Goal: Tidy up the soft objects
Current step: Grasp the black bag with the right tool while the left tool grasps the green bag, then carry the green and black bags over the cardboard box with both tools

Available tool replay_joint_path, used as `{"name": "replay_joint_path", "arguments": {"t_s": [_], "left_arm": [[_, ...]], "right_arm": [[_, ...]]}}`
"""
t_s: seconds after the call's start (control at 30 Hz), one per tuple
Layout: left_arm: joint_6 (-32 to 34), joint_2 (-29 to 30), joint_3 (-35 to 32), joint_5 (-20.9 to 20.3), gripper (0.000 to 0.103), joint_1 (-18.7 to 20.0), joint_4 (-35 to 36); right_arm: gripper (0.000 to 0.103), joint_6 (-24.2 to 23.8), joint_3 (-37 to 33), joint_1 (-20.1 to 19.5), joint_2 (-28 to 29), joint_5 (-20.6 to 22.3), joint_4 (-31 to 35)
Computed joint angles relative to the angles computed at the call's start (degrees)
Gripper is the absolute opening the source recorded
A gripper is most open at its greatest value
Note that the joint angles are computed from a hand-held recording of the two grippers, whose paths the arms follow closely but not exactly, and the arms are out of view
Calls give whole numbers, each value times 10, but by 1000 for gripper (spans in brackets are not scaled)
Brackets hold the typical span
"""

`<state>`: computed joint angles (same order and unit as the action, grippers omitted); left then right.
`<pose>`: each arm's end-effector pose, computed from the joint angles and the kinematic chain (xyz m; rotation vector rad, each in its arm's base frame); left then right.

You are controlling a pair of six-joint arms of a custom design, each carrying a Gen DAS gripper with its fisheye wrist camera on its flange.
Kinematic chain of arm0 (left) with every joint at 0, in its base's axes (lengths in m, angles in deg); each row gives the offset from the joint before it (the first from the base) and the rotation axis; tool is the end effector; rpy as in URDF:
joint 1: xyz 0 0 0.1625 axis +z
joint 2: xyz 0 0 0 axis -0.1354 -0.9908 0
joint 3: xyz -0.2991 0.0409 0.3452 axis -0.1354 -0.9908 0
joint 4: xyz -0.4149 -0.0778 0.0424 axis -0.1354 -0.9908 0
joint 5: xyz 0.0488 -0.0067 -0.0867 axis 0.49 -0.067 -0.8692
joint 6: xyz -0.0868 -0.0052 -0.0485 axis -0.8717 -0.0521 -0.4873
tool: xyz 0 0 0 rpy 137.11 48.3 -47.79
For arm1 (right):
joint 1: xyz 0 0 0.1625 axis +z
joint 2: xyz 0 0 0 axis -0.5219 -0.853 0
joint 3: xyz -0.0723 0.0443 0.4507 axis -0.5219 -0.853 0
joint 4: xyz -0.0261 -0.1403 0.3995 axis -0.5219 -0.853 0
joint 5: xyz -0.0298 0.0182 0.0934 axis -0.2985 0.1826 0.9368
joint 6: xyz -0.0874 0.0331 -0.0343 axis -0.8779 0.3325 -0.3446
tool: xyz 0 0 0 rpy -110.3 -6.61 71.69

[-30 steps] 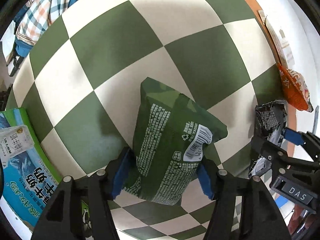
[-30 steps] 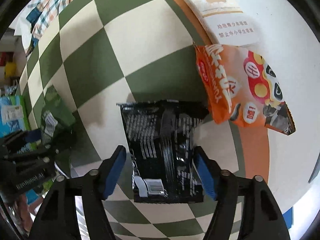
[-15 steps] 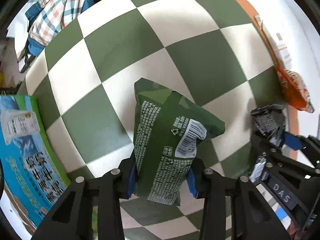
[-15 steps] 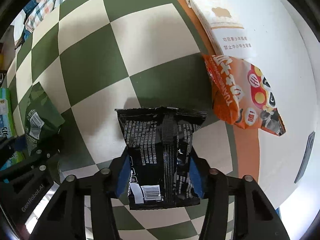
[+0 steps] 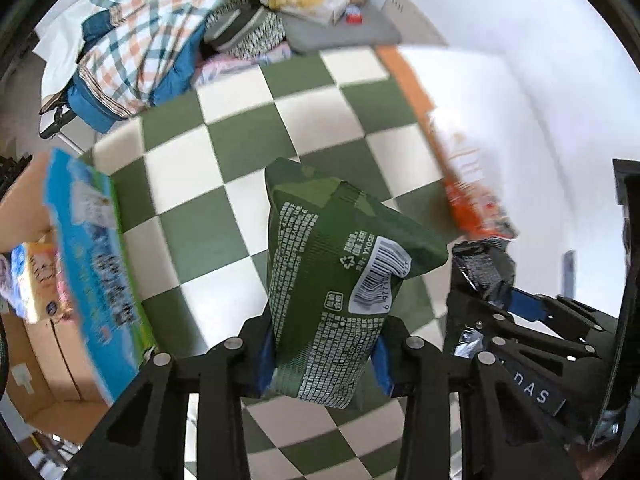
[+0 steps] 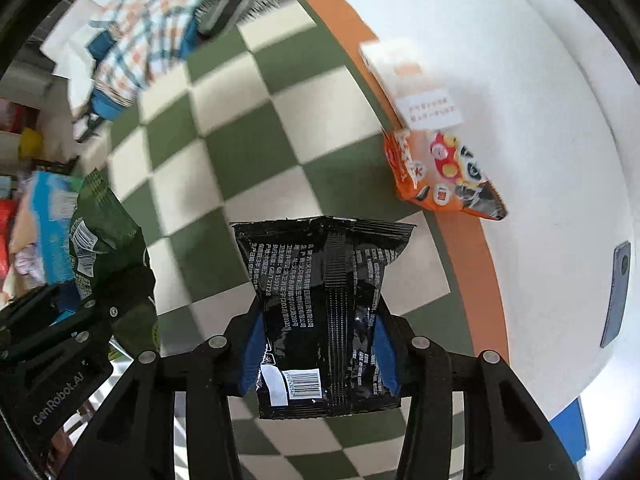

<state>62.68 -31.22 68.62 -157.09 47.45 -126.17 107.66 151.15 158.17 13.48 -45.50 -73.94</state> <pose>-0.2538 -0.4130 0.2703 1.1724 2.3843 0.5253 0.3034 -0.2805 0.0976 -1.1296 -2.2488 0.5529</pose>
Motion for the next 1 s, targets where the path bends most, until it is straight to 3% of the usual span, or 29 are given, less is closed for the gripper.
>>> {"name": "replay_joint_path", "arguments": {"t_s": [0.17,0.33,0.47,0.73,1.0], "left_arm": [[8,-25,-66,-15,36,22,38],[26,-31,-131,10,36,60,67],[37,-28,-192,45,36,108,92],[38,20,-311,131,36,222,148],[10,99,-410,192,36,308,209]], "right_arm": [[49,30,-79,72,13,-18,71],[49,-15,-192,104,75,-37,101],[49,-87,-279,103,152,-39,61],[49,-219,-414,71,291,31,-51],[49,-235,-523,23,411,97,-113]]}}
